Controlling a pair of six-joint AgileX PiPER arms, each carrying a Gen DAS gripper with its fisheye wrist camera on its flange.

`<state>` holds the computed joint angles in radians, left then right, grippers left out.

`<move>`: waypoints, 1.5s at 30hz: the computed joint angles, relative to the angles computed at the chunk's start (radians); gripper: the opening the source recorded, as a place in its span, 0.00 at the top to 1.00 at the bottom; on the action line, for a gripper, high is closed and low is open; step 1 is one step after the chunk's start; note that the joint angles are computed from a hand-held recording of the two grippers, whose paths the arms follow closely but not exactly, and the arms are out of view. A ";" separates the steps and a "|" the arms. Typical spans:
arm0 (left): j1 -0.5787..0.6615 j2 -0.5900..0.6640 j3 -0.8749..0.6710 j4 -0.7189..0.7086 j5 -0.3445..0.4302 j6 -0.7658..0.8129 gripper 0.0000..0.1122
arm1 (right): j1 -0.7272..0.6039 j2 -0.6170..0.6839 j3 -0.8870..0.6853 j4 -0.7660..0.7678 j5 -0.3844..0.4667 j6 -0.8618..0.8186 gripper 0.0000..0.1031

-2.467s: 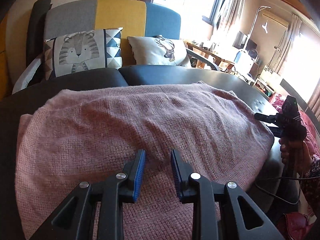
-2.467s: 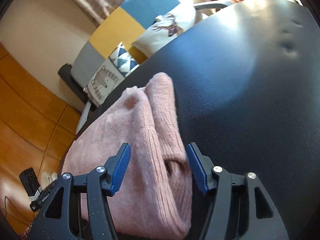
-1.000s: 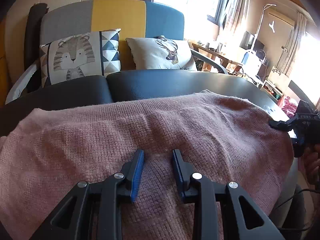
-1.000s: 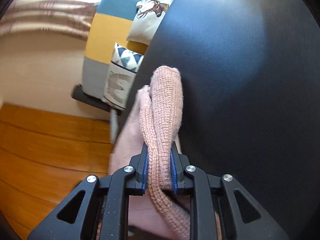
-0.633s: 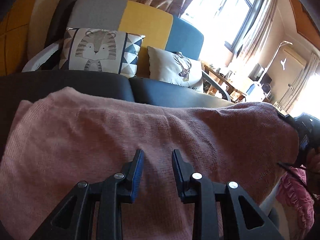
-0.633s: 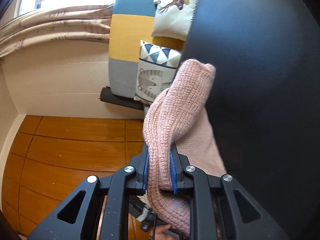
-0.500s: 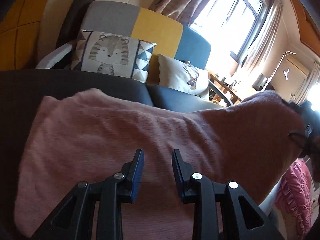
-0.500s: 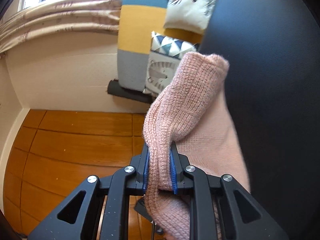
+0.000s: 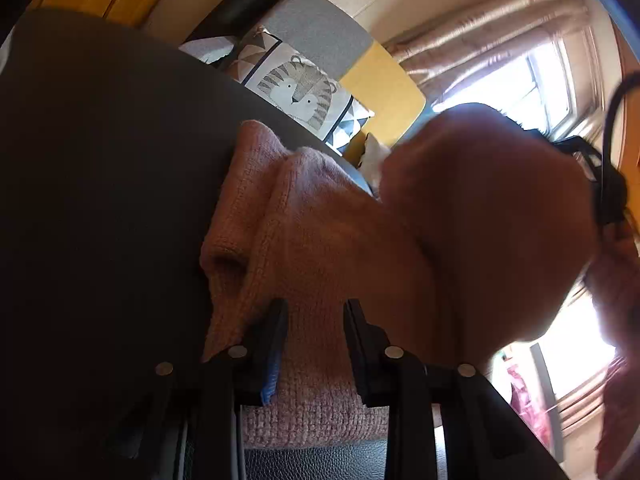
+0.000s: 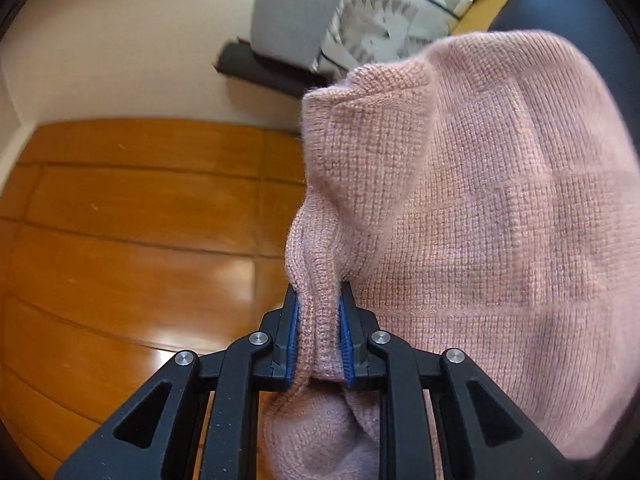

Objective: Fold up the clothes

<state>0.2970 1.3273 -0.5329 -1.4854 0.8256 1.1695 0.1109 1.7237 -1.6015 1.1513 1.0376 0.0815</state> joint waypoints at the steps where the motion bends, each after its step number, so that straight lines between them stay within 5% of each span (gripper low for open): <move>1: 0.010 0.007 0.007 -0.018 0.017 0.019 0.74 | 0.050 0.034 -0.026 -0.065 -0.023 0.025 0.82; 4: 0.035 0.022 0.024 -0.053 0.051 0.064 0.74 | 0.165 0.124 -0.061 -0.217 -0.068 0.093 0.82; 12: 0.045 0.037 0.047 -0.097 0.072 0.109 0.76 | 0.284 0.214 -0.085 -0.334 -0.127 0.151 0.79; 17: 0.071 0.061 0.061 -0.125 0.118 0.144 0.76 | 0.321 0.223 -0.139 -0.402 -0.102 0.183 0.54; 20: 0.113 0.060 0.062 -0.093 0.152 0.125 0.76 | 0.349 0.207 -0.192 -0.467 -0.040 0.193 0.48; 25: 0.223 0.028 0.069 0.004 0.216 0.076 0.76 | 0.297 -0.039 0.162 -0.232 -0.228 -0.135 0.48; 27: 0.304 -0.001 0.086 0.055 0.251 0.080 0.76 | 0.282 -0.125 0.277 -0.246 -0.285 -0.161 0.48; 31: 0.412 -0.047 0.099 0.134 0.275 0.057 0.75 | 0.346 -0.179 0.350 -0.499 -0.358 -0.067 0.79; 34: 0.459 -0.080 0.101 0.176 0.268 0.023 0.75 | 0.375 -0.168 0.342 -0.553 -0.304 -0.172 0.82; 37: 0.505 -0.125 0.099 0.221 0.244 -0.029 0.75 | 0.526 -0.109 0.267 -0.821 -0.264 -0.164 0.82; 39: 0.560 -0.144 0.100 0.229 0.245 -0.032 0.75 | 0.595 -0.142 0.328 -0.931 -0.353 -0.177 0.80; 41: 0.587 -0.159 0.090 0.237 0.237 -0.039 0.75 | 0.579 -0.165 0.356 -0.881 -0.366 -0.209 0.79; 45: 0.550 -0.209 0.050 0.228 0.222 -0.038 0.75 | 0.449 -0.274 0.414 -0.518 -0.335 -0.405 0.79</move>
